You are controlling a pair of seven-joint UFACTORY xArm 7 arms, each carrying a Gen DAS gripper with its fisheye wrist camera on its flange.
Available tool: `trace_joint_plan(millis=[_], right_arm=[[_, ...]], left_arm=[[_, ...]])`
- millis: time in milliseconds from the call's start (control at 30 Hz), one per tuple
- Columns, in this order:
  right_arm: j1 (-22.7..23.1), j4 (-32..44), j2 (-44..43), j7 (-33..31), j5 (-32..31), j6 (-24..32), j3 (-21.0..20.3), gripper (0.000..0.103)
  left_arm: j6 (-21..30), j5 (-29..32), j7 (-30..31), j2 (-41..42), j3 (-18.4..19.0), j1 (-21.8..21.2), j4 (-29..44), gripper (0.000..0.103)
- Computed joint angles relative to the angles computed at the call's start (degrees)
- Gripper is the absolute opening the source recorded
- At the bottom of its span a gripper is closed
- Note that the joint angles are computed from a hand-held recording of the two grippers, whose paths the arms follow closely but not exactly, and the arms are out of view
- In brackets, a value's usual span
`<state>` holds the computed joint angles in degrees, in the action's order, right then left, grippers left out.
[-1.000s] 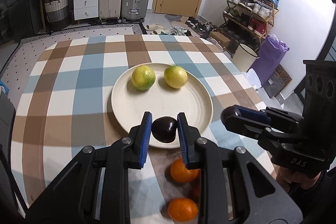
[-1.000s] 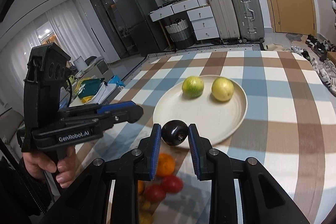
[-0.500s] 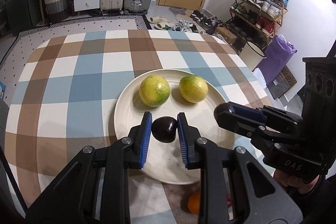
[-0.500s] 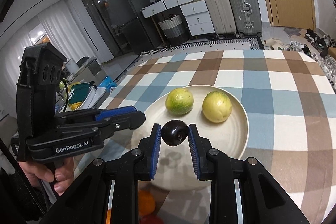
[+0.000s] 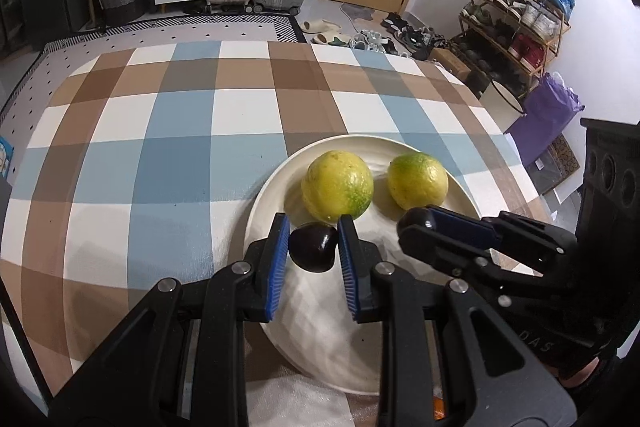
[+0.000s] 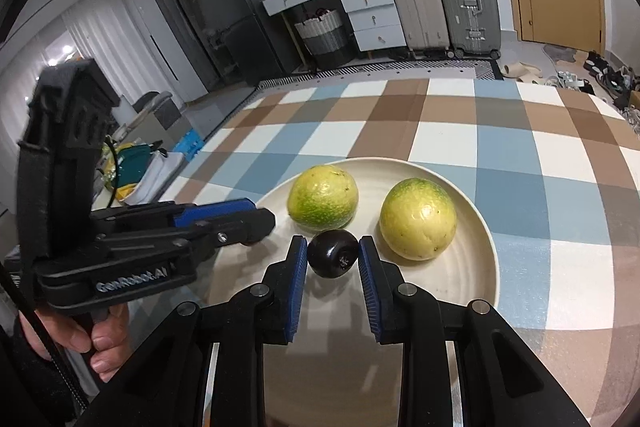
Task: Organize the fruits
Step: 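Carry both plums over the cream plate and lower them beside the citrus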
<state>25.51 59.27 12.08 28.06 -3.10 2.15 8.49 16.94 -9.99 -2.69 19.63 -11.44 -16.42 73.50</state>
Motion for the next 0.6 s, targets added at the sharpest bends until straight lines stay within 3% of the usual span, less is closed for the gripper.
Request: trace_joint_plan(millis=[233,367,600], right_arm=[[3.3,2.2,2.1,3.2,-4.5,1.1,-3.7,0.027],[3.2,2.6,2.6,3.8,-5.2,1.1,-3.7,0.027],[6.1,0.6,0.7,8.6,-8.6,-1.1,-7.5,0.04]], left_arm=[[0.0,-1.4,1.5,1.1,-1.0,1.0,0.8,0.022],[0.1,-5.6,6.6,1.4,-3.9,3.5,1.1,0.022],[-1.3,-5.7,5.5,-1.6,-1.9,2.2,-1.7,0.024]])
